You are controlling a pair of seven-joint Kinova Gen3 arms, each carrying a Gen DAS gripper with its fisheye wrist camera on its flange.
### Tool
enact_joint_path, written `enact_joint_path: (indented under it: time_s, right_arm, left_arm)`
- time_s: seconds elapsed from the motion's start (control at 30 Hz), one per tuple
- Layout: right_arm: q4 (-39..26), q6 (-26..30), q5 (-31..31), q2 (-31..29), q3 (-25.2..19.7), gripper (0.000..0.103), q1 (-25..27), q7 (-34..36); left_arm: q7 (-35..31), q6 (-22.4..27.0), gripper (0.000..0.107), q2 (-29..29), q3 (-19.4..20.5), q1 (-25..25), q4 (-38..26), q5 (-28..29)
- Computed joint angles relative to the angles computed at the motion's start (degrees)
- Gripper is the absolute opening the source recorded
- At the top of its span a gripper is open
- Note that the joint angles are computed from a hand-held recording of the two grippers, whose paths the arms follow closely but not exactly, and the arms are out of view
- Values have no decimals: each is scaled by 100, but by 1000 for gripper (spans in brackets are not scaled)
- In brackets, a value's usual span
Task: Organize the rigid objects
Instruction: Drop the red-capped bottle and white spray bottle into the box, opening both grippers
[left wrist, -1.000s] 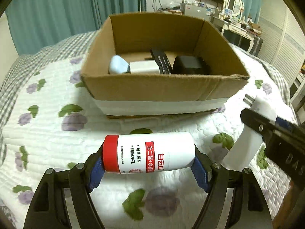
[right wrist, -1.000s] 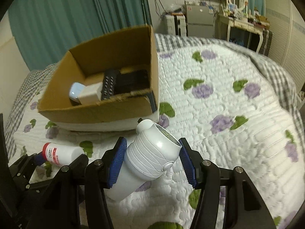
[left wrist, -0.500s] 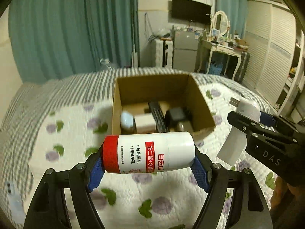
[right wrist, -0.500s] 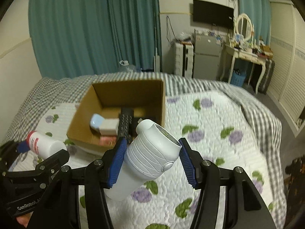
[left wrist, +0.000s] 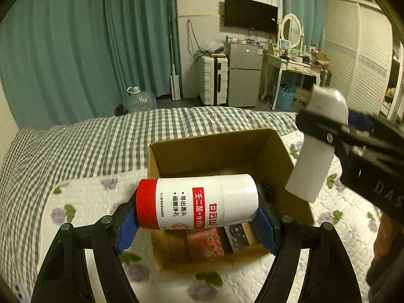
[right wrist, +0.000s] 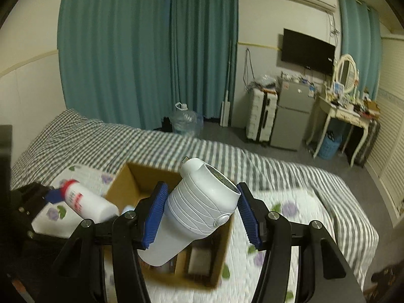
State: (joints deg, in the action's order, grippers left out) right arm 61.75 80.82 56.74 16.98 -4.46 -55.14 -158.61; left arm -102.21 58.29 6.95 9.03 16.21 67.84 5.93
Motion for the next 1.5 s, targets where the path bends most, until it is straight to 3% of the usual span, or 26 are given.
enact_joint_path:
  time_s: [0.1, 0.2, 0.33, 0.4, 0.57, 0.73, 0.97, 1.2, 1.27, 1.3, 1.37, 1.5]
  right_arm:
    - [260, -321, 47, 28, 46, 56, 126, -182]
    - [453, -654, -310, 61, 16, 56, 417, -165]
    - [561, -744, -570, 143, 70, 56, 548, -150]
    - [563, -714, -596, 173, 86, 56, 548, -111]
    - [760, -705, -568, 112, 71, 56, 472, -297]
    - [792, -674, -590, 95, 42, 56, 495, -377]
    - [699, -759, -718, 151, 47, 56, 638, -244]
    - [508, -986, -1081, 335, 112, 56, 812, 191]
    - [478, -1021, -1060, 388, 150, 64, 792, 224]
    - [449, -910, -910, 448, 250, 79, 664, 108]
    - [552, -844, -669, 449, 407, 91, 486, -169]
    - [826, -1149, -701, 209, 281, 91, 646, -551]
  left_arm:
    - [-32, -161, 79, 192, -2, 19, 13, -44]
    - [39, -307, 79, 386, -13, 108, 37, -198]
    - [53, -709, 80, 384, -42, 261, 309, -393]
    - [-103, -603, 80, 444, 93, 79, 293, -169]
    - [127, -176, 81, 572, -13, 151, 115, -222]
    - [-31, -633, 81, 260, -4, 153, 452, -267]
    - [166, -612, 81, 243, -32, 233, 385, -512]
    - [176, -600, 81, 191, -44, 114, 403, -403]
    - [253, -614, 81, 176, -67, 105, 408, -447]
    - [214, -609, 81, 168, -62, 57, 411, -363]
    - [180, -549, 81, 172, -59, -11, 371, -239]
    - [184, -570, 81, 104, -59, -28, 402, -230]
